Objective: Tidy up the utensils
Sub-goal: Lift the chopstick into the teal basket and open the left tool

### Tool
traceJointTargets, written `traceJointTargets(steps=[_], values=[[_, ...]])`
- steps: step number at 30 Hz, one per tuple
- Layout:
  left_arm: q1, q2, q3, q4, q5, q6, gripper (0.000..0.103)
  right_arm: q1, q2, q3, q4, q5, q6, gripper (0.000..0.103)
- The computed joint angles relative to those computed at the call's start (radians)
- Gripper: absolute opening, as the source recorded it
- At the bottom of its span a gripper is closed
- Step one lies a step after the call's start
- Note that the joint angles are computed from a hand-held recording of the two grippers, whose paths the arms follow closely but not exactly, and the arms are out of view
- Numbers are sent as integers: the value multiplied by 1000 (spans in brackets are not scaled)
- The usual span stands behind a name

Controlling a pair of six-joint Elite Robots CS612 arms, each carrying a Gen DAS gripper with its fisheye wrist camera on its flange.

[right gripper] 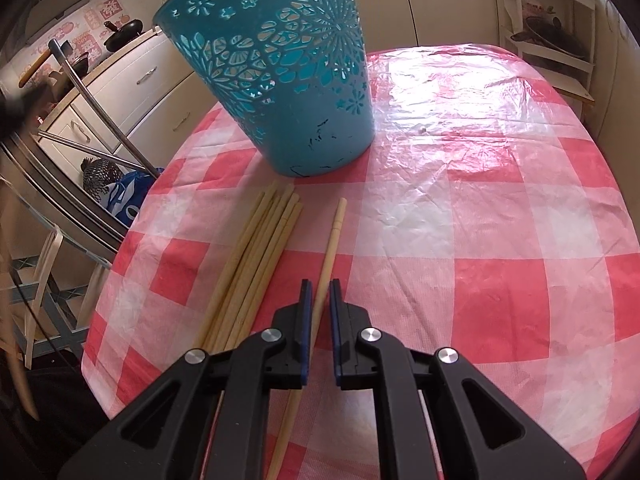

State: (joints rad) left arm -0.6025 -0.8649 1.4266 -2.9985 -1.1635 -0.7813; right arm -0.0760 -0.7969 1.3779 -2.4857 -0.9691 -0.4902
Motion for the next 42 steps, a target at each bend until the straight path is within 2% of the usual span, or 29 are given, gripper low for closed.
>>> traceJointTargets(steps=[2,4,5,9,12,14,17,22,27,29,30,31,33,37,40,42], values=[[-9,11,-29,-81,98,62,5,0,0,2,-4,2,3,9],[-11,43,-90,-144,179,123,5,0,0,4,-11,1,4,9],[-10,73,-140,-186,235,161,5,0,0,4,-13,2,2,9],[1,176,-322,-229,385,255,5,0,-1,9,-25,2,0,9],[4,244,-439,-210,476,268,5,1,-1,11,-32,1,-5,10],[9,271,-479,-169,504,252,5,2,-1,11,-33,0,-6,10],[21,295,-512,-70,499,196,5,2,0,10,-29,3,-9,11],[29,288,-468,44,457,110,5,2,1,5,-18,4,-17,11],[28,274,-414,69,428,81,6,4,1,9,-34,-2,-21,11],[27,253,-379,87,398,73,11,4,0,11,-38,-2,-26,14],[25,236,-350,93,391,69,22,3,0,8,-24,8,-37,17],[21,222,-328,100,387,63,37,3,0,7,-15,12,-43,21],[10,187,-269,96,403,55,54,1,-2,7,-11,16,-46,27],[-11,116,-143,48,440,32,72,-10,6,-6,19,49,-46,28],[-18,73,-61,18,474,-47,80,-9,7,-12,24,45,-48,28],[-9,53,-22,17,439,-122,80,-4,7,-16,20,25,-36,28]])
